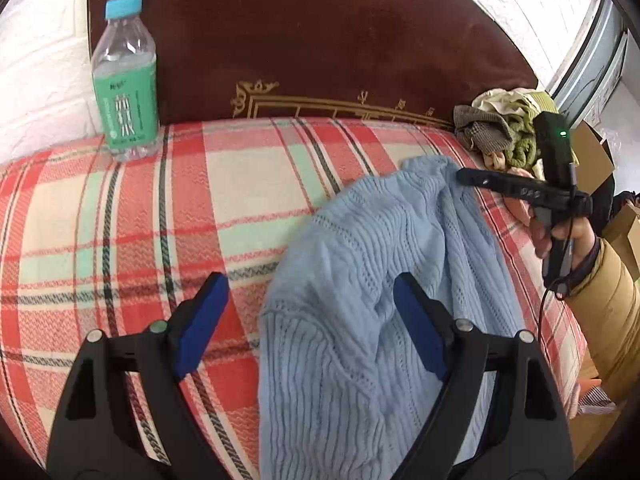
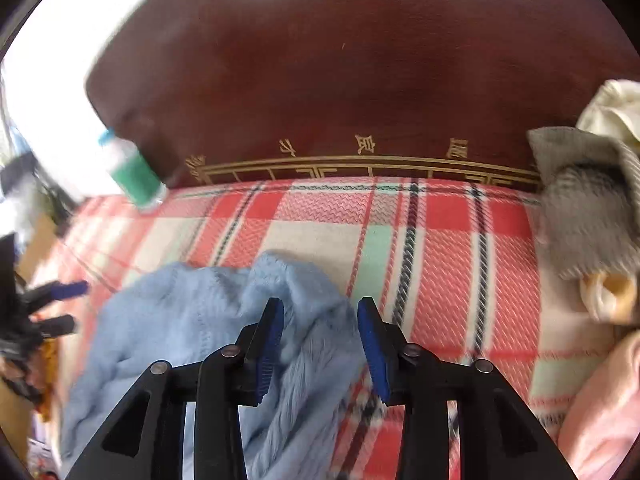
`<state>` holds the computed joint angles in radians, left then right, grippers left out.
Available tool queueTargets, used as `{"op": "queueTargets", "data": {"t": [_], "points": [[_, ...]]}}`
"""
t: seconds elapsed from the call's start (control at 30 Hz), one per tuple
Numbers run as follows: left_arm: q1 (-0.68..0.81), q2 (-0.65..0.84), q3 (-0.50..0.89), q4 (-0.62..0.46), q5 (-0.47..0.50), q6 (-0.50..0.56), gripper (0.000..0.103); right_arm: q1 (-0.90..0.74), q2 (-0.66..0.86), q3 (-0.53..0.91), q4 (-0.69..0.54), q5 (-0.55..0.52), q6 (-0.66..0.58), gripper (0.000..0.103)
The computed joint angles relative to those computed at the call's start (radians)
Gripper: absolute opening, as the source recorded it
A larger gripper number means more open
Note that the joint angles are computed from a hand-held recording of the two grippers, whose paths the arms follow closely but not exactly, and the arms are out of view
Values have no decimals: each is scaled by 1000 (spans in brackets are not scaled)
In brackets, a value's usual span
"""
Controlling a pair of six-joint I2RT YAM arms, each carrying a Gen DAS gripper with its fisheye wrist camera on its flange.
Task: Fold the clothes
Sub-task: 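Lower the held cardigan onto the open bed with both grippers, then release the cardigan with both grippers and spread it on the bed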
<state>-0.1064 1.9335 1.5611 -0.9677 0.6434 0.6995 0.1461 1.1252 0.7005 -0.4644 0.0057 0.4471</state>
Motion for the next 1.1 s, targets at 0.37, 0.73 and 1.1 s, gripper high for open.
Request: {"op": "queueTargets", "data": {"t": [0.37,0.73,1.1], "points": [[-67,-33,-130,80,-125,50,17,461,-423,-154,-300,110,287,57],[-59,-6,101,180,-152,-272,15,1178,-338,-208,-309,430,930,57],[114,-168,-149,192,12,-162,84,1502,-225,-147,-407,577,1309,60]]}}
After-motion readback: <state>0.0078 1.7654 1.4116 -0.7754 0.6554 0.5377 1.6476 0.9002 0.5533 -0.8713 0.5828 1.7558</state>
